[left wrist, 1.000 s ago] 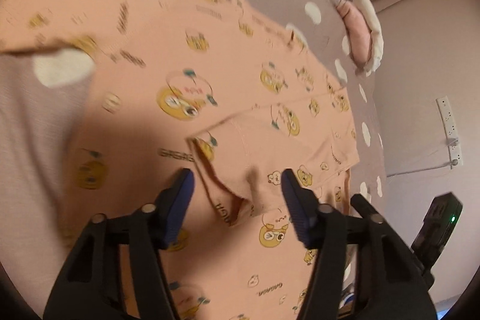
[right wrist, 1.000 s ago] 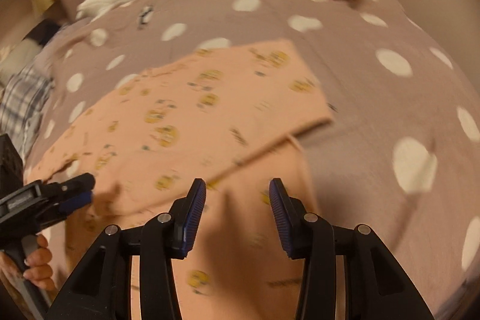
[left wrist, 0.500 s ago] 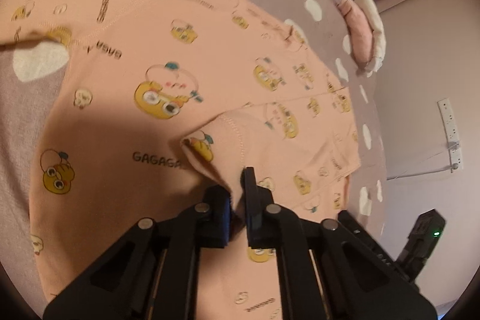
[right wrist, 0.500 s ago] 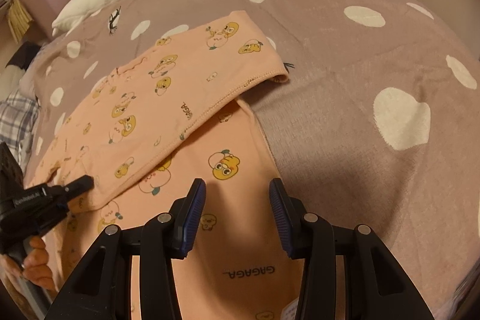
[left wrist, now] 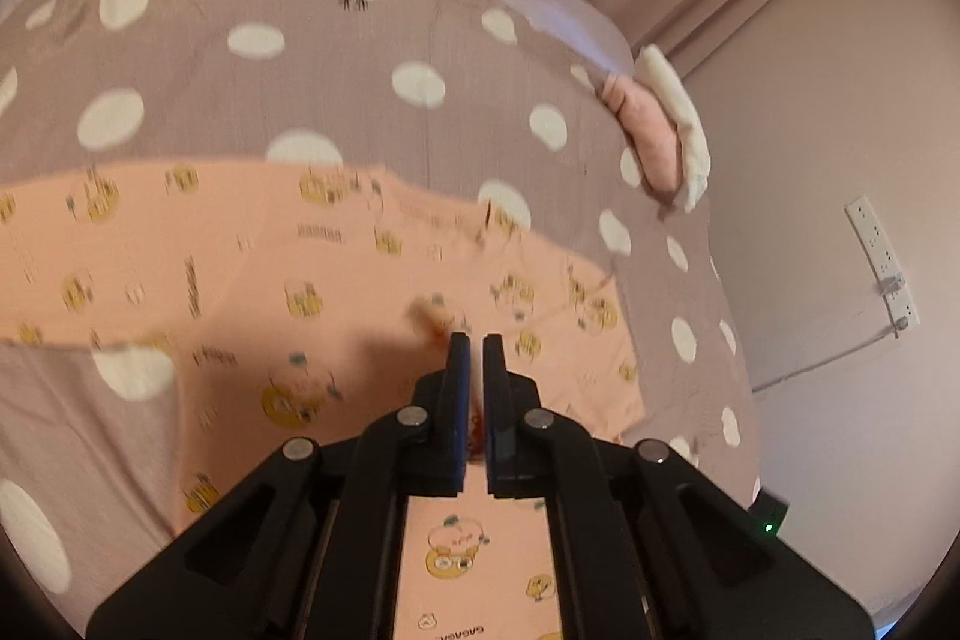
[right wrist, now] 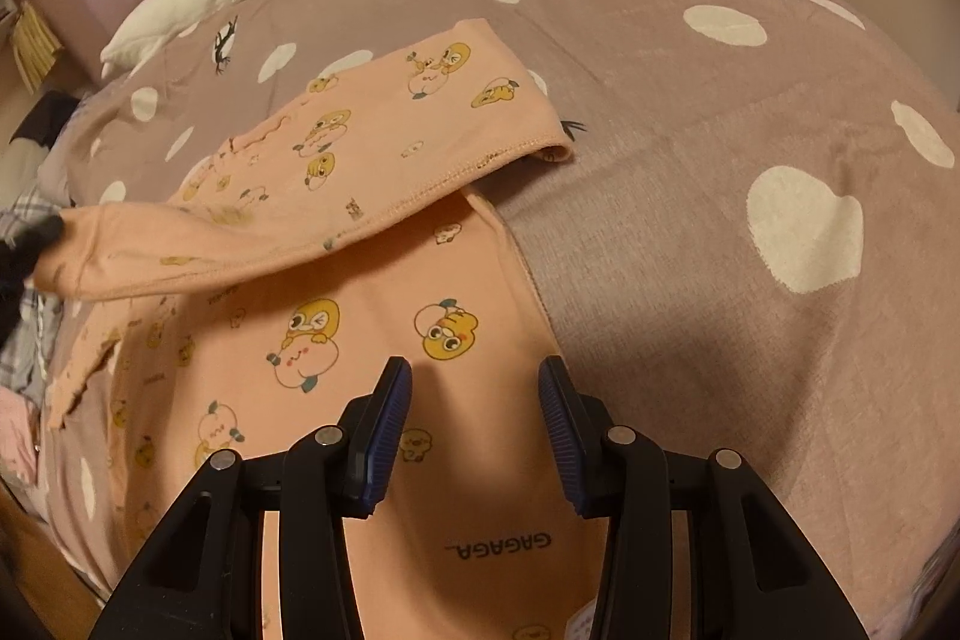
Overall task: Fold small clothes
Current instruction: 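Grasp the other sleeve with the left tool and lift it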
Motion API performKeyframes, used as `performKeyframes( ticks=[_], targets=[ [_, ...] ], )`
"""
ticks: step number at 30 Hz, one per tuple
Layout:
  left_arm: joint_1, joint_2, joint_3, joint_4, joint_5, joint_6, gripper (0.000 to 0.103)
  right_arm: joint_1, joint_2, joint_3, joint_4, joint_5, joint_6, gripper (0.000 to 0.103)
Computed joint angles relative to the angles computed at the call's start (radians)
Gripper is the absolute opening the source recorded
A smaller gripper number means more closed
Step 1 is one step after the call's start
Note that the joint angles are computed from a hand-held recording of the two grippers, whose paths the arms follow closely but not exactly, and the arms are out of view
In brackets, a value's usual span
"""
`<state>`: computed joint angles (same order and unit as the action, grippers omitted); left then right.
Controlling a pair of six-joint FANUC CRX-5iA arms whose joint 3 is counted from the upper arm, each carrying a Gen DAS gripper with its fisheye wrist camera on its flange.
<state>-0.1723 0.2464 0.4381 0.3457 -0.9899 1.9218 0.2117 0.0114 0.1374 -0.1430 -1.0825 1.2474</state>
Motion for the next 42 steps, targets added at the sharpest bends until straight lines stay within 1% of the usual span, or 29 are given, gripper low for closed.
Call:
performKeyframes(
  ticks=[2,4,5,7,9,10,11,13,17,18,21,23,27,30,33,34,35,36,37,38,40,42],
  targets=[
    [0.006,-0.005,0.011,-0.006,0.0,-0.004,0.002,-0.002,-0.001,0.0,-0.005,0.0,0.0,0.044],
    [0.011,-0.001,0.017,0.005,-0.023,-0.013,0.002,-0.005,-0.002,-0.002,-0.01,0.003,0.001,0.044],
    [0.014,0.002,0.019,0.003,-0.043,-0.013,0.002,-0.006,-0.002,-0.003,-0.011,0.004,0.0,0.044],
    [0.007,0.018,0.045,-0.039,-0.101,0.014,0.002,-0.006,-0.004,-0.005,-0.012,0.006,-0.002,0.044],
    [0.002,0.019,0.031,-0.068,-0.133,0.045,0.005,-0.006,-0.004,-0.005,-0.011,0.004,-0.002,0.044],
    [0.006,0.014,0.01,-0.06,-0.136,0.047,0.014,-0.006,-0.004,-0.004,-0.012,0.003,0.0,0.044],
    [0.01,0.008,-0.015,-0.049,-0.141,0.057,0.03,-0.007,-0.005,-0.004,-0.012,0.003,0.002,0.044],
    [0.018,-0.011,-0.082,-0.017,-0.129,0.075,0.047,-0.01,-0.006,-0.004,-0.018,0.002,0.005,0.044],
    [0.025,-0.042,-0.2,0.056,-0.1,0.069,0.047,-0.017,-0.006,-0.001,-0.03,-0.001,0.012,0.044],
    [0.028,-0.055,-0.246,0.097,-0.076,0.057,0.047,-0.016,-0.006,-0.001,-0.031,-0.001,0.013,0.044],
    [0.028,-0.065,-0.312,0.17,-0.052,0.046,0.047,-0.016,-0.009,-0.004,-0.031,0.001,0.011,0.044],
    [0.023,-0.079,-0.353,0.21,-0.007,0.033,0.047,-0.015,-0.009,-0.004,-0.03,0.001,0.011,0.044],
    [0.018,-0.071,-0.365,0.247,0.031,0.023,0.046,-0.012,-0.01,-0.005,-0.025,0.001,0.01,0.044],
    [0.016,-0.073,-0.401,0.299,0.097,0.014,0.045,-0.011,-0.01,-0.007,-0.022,0.003,0.009,0.044],
    [0.013,-0.066,-0.417,0.338,0.136,-0.004,0.045,-0.01,-0.008,-0.008,-0.019,0.004,0.013,0.044],
    [0.01,-0.062,-0.413,0.339,0.145,-0.008,0.04,-0.009,-0.008,-0.008,-0.017,0.005,0.014,0.044],
    [0.008,-0.055,-0.398,0.322,0.138,-0.001,0.029,-0.009,-0.008,-0.009,-0.017,0.007,0.013,0.044],
    [0.006,-0.043,-0.371,0.29,0.119,0.013,0.022,-0.009,-0.009,-0.009,-0.017,0.008,0.011,0.044],
    [0.002,-0.03,-0.335,0.242,0.09,0.037,0.007,-0.009,-0.008,-0.009,-0.018,0.008,0.011,0.044],
    [0.001,-0.024,-0.318,0.216,0.076,0.047,0.003,-0.007,-0.008,-0.011,-0.017,0.01,0.009,0.044],
    [-0.004,-0.018,-0.28,0.169,0.054,0.071,0.003,-0.009,-0.007,-0.009,-0.019,0.011,0.011,0.044],
    [-0.004,-0.024,-0.269,0.162,0.062,0.063,0.003,-0.01,-0.006,-0.008,-0.022,0.01,0.015,0.044]
  ],
)
